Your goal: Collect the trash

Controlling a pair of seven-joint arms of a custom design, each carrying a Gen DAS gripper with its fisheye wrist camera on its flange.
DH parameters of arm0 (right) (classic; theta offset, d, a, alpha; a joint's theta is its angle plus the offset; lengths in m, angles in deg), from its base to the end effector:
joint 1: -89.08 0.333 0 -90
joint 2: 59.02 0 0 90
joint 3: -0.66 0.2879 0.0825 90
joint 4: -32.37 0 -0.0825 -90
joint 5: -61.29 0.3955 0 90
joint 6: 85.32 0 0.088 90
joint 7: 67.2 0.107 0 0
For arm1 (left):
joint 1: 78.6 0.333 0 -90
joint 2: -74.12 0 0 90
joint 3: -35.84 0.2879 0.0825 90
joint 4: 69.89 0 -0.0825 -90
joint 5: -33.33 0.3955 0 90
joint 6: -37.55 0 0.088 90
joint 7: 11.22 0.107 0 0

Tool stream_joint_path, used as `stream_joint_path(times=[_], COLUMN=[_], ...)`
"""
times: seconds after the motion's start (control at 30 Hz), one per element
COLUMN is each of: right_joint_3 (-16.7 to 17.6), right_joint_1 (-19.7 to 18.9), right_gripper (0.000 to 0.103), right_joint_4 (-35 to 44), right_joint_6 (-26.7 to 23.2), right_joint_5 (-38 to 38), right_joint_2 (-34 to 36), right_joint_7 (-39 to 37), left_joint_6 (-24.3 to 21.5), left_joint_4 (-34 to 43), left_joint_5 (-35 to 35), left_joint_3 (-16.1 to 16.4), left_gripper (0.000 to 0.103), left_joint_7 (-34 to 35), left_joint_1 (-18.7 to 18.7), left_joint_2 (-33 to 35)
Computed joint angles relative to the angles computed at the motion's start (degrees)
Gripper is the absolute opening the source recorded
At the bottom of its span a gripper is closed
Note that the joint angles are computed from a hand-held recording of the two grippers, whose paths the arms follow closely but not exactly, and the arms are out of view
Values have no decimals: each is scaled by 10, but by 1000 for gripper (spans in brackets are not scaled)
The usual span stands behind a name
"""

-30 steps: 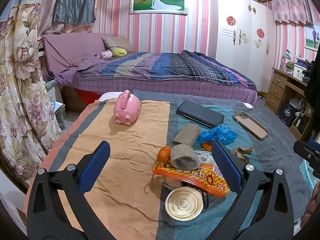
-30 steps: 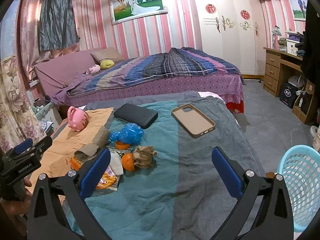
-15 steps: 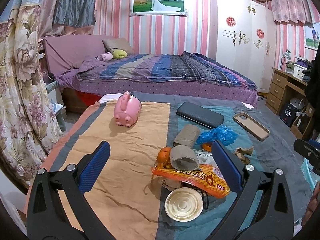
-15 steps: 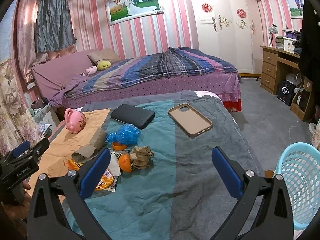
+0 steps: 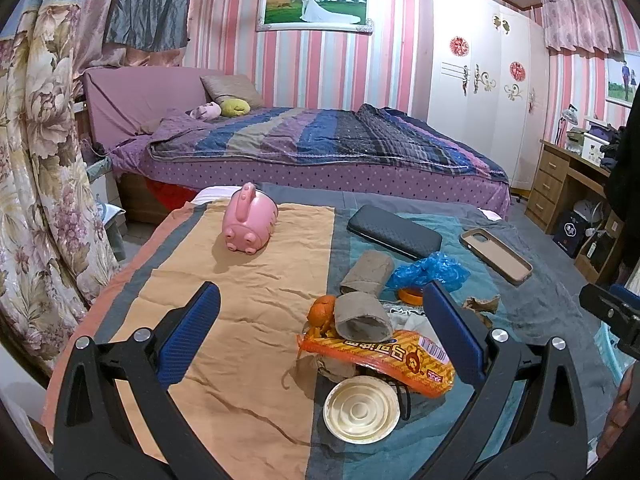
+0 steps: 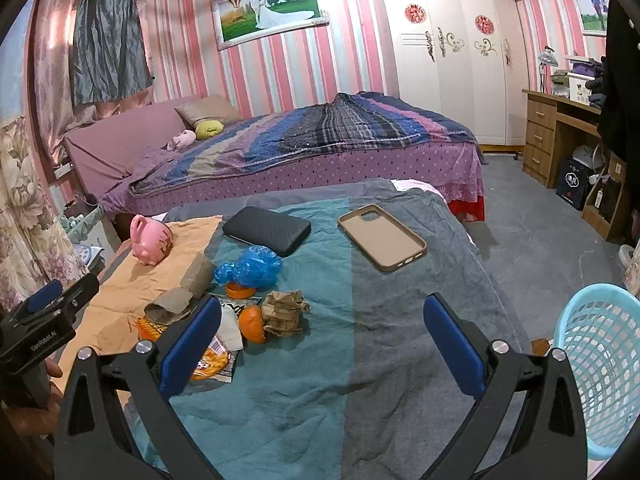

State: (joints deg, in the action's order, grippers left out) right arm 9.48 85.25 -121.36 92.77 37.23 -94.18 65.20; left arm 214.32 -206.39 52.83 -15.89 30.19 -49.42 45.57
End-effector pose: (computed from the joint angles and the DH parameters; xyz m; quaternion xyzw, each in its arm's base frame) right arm 0.4191 0.0751 0.5082 -0.5432 0.6769 -0.3143 0.3848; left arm 0.4490 -0.2610 0.5110 -0.5965 0.6154 -0.3902 0.3364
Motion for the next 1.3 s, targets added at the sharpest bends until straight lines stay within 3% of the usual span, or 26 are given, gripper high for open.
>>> stream_joint_path(times=[0.2,0.4,0.83,0.9,1.03,1.1,1.2,1.3], right_joint_3=[-5,-1,-2,-7,-60,-58,-33,-25], right_joint_1=[7,3,6,11,58,58,37,34], right_gripper=[99,99,99,99,99,99,99,99], right_joint_4=[0,-1,1,2,-12,-13,-12,-11], right_joint_6=[1,2,-1,-3,41,44,43,40], right_joint_5=[3,4,3,4,13,19,18,18], right_joint_2=[2,0,2,3,8,9,8,8], right_joint_7=[-7,-5,-11,-15,-61,-73,-87,-98], left_joint_6=[5,-1,3,4,5,6,26,28], left_joint_4=[0,3,-2,-4,-5,-6,-14,-20], left_joint_5=[-6,3,0,-3,-5,-6,-19,-34], left_joint_3=[11,-8,1,5,5,4,43,47], left_gripper=[98,98,98,98,98,98,98,98], left_joint_7=[1,-9,-7,-6,-3,-4,22,24], left_joint_1=[-11,9,6,2,1,3,-38,-35], left_joint_2=[9,-1,-1,0,1,-1,22,18])
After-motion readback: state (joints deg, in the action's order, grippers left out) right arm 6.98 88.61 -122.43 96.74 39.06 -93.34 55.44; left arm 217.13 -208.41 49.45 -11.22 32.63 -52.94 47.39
